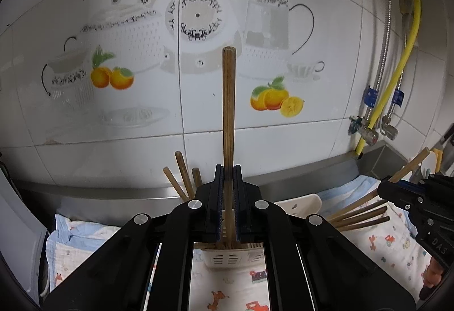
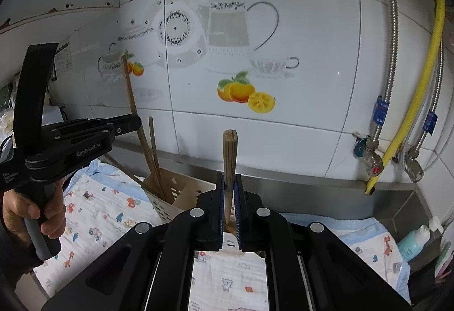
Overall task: Organize utensils
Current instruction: 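Lift both held chopsticks upright over the beige holder and lower them in, then open the left gripper to drop its chopstick into the holder while the right gripper opens too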
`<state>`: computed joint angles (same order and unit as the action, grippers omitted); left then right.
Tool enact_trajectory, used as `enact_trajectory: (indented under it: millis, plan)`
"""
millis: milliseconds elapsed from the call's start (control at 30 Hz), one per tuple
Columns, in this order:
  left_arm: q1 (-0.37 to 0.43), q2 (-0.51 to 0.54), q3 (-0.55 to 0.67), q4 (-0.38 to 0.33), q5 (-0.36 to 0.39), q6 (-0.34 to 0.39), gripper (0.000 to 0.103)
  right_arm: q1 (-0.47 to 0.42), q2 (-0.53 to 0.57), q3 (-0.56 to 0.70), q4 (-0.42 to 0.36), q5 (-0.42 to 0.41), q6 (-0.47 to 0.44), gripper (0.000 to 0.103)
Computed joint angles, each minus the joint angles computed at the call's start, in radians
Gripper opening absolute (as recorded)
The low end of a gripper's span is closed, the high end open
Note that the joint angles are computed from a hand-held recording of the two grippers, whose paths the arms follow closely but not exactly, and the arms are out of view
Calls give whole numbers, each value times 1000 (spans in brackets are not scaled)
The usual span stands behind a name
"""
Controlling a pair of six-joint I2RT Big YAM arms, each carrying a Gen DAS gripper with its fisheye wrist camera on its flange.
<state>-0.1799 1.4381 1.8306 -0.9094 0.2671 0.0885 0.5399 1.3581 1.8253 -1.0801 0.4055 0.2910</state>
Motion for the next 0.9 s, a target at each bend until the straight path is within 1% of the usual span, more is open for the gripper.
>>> enact_trajectory:
  millis: [167, 567, 667, 900]
  plan:
    - [-2, -2, -10, 4, -3, 14, 5, -2, 8, 6, -5, -6, 4, 6]
    - [8, -1, -5, -17, 7, 21, 6, -2, 16, 7, -14, -4, 8, 7]
    - [9, -5, -10, -14, -2, 16, 7, -2, 19, 11, -18, -4, 8, 7]
    - [20, -5, -9, -24, 7, 11, 9, 2, 15, 8, -18, 1, 7, 8]
